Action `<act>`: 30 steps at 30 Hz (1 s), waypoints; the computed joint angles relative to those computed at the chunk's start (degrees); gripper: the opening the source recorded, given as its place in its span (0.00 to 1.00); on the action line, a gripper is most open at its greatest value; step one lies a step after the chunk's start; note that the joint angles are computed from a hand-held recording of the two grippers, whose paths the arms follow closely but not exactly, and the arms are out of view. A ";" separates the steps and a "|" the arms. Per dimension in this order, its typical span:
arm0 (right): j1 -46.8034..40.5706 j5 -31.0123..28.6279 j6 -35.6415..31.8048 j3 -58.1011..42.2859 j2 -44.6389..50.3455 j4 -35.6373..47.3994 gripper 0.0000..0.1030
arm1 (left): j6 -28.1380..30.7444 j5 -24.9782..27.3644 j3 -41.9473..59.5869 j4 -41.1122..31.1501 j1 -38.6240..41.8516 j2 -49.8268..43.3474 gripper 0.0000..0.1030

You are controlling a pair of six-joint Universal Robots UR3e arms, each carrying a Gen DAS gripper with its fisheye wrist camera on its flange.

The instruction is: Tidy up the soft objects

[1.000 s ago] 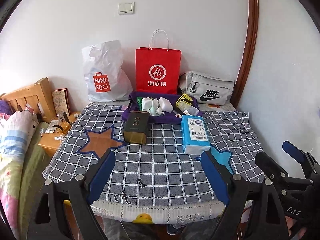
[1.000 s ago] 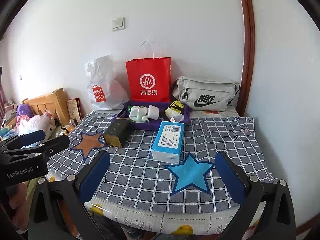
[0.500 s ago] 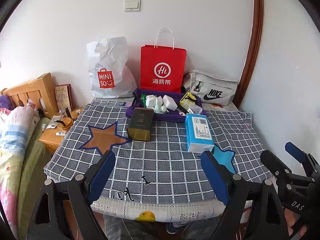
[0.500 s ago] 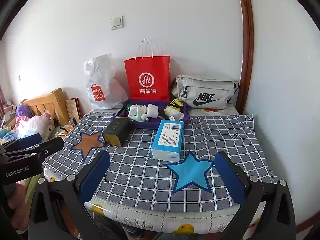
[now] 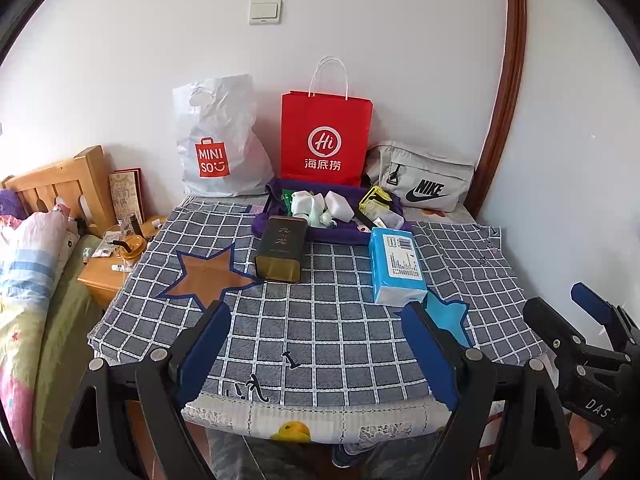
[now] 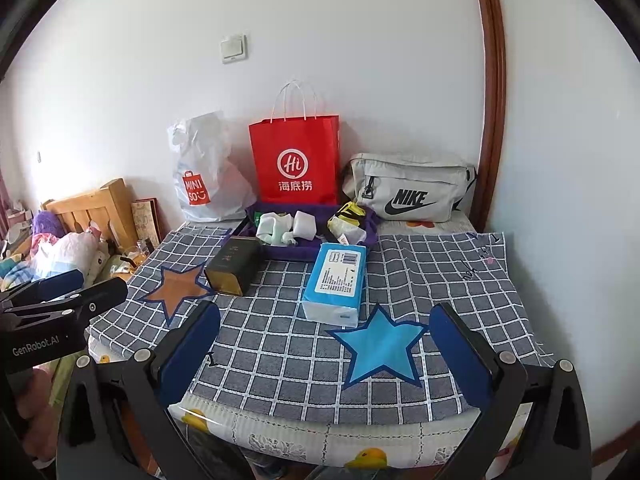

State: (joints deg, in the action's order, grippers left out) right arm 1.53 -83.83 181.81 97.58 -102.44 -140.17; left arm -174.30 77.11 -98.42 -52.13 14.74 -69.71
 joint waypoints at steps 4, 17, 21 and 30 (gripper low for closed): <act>-0.21 0.12 -0.12 0.02 -0.08 0.01 1.00 | 0.03 -0.07 -0.06 -0.06 0.10 0.11 0.84; -1.61 1.06 0.00 0.45 -1.00 0.11 1.00 | 0.33 -0.76 -0.16 -0.66 0.36 0.80 0.84; -1.63 1.09 -0.12 0.54 -1.31 0.24 1.00 | 0.27 -0.69 -0.05 -0.82 0.25 0.81 0.84; -1.60 1.05 -0.09 0.40 -1.15 0.24 1.00 | -0.13 -0.55 -0.09 -0.75 -0.05 0.88 0.84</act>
State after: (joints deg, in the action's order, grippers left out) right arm -0.07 -82.78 181.72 97.98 -103.59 -139.94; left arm -174.43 76.56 -98.51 -52.88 14.70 -68.83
